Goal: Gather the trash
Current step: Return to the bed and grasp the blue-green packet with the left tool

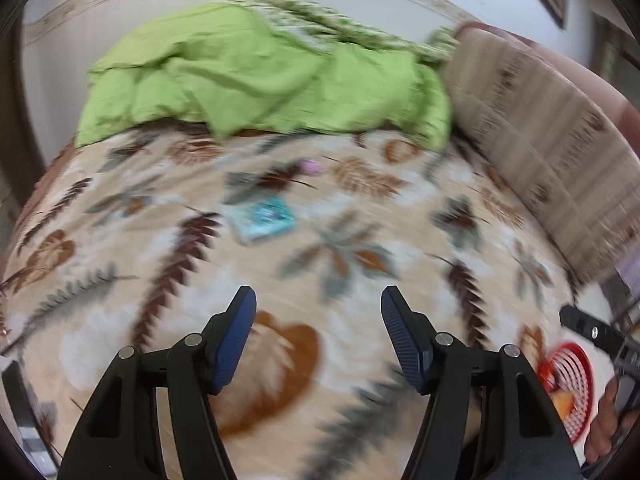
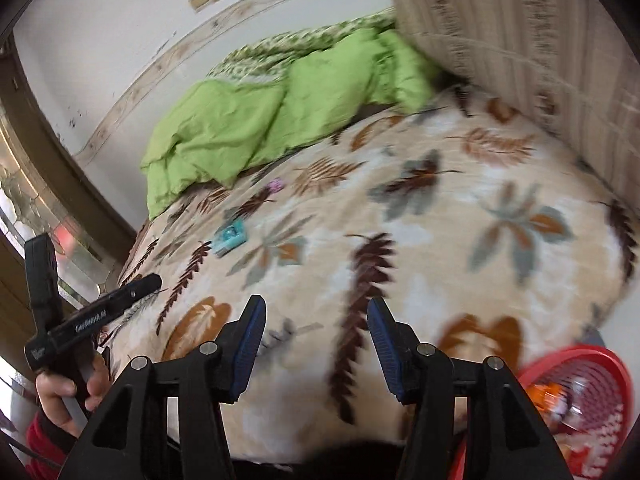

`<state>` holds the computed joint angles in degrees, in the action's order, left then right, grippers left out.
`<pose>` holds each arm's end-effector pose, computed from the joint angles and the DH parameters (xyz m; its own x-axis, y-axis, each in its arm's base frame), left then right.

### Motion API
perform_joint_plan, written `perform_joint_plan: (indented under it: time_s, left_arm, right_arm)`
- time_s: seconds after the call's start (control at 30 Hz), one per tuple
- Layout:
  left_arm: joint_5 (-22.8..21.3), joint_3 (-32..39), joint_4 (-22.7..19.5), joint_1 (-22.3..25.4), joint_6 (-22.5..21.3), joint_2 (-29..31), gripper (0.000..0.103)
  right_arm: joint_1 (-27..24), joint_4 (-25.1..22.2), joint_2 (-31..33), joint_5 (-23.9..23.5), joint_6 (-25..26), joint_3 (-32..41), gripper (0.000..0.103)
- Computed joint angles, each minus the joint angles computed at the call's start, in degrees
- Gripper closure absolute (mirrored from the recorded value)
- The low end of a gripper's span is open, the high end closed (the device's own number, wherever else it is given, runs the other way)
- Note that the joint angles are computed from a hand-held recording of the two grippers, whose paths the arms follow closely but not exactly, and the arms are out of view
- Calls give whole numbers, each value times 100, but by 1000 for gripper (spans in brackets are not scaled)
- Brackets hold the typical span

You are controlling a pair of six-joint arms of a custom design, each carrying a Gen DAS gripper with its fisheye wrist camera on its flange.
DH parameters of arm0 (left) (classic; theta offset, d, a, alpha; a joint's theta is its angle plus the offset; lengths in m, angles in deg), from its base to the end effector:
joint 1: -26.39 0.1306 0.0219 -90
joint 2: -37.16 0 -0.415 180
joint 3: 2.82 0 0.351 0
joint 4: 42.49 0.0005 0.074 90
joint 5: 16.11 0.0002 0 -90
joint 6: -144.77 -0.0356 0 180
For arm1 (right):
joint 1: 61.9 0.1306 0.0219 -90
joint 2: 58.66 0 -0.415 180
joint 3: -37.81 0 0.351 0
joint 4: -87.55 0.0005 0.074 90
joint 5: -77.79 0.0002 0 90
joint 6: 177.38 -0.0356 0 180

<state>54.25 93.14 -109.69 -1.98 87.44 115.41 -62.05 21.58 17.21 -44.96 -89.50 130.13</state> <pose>0.3059 -0.1522 0.5618 -0.7010 -0.1992 -0.6848 -0.1461 0.9799 -0.1355 0.3246 0.0179 0.5532 -0.7730 0.0331 -0.6335 -0.3206 0.8413 0.4352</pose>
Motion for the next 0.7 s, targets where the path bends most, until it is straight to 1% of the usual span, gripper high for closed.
perform_joint_plan:
  time_s: [0.03, 0.07, 0.13, 0.17, 0.23, 0.27, 0.33, 0.4, 0.47, 0.5, 0.53, 0.63, 0.7]
  left_arm:
    - [135, -42, 108, 295, -156, 10, 36]
    - [193, -48, 161, 465, -242, 52, 35]
    - [415, -22, 313, 940, -486, 226, 33]
    - [530, 6, 380, 1092, -552, 318, 33]
    - [709, 106, 451, 1371, -661, 580, 33]
    - [894, 153, 572, 1552, -799, 738, 33]
    - [1027, 215, 772, 1761, -1005, 1002, 33]
    - [1291, 315, 896, 1952, -1150, 1273, 33]
    - [1451, 483, 983, 2138, -1231, 1625, 33]
    - [1581, 548, 1033, 2219, -1246, 1764, 33]
    - [1707, 585, 1059, 2275, -1224, 1849, 33]
    - [2318, 624, 1206, 2493, -999, 2120, 33]
    - [2657, 576, 1191, 2533, -957, 2191, 33]
  right_arm:
    - [214, 36, 101, 120, -93, 58, 46]
    - [450, 98, 217, 297, -246, 120, 46]
    - [907, 356, 422, 697, -659, 175, 46]
    - [1137, 459, 551, 916, -855, 215, 46]
    - [1409, 672, 727, 1052, -1173, 234, 46]
    - [1516, 835, 769, 1072, -1306, 171, 46]
    - [1629, 1020, 818, 1049, -1333, 49, 46]
    - [1707, 1245, 832, 1073, -1254, -126, 46]
    - [1720, 1301, 860, 1139, -1237, -199, 46]
    - [1687, 1270, 908, 1058, -1291, -198, 46]
    - [1637, 1237, 970, 902, -1352, -184, 46]
    - [1593, 1156, 1057, 900, -1347, -184, 46]
    - [1562, 1113, 1102, 747, -1370, -181, 46]
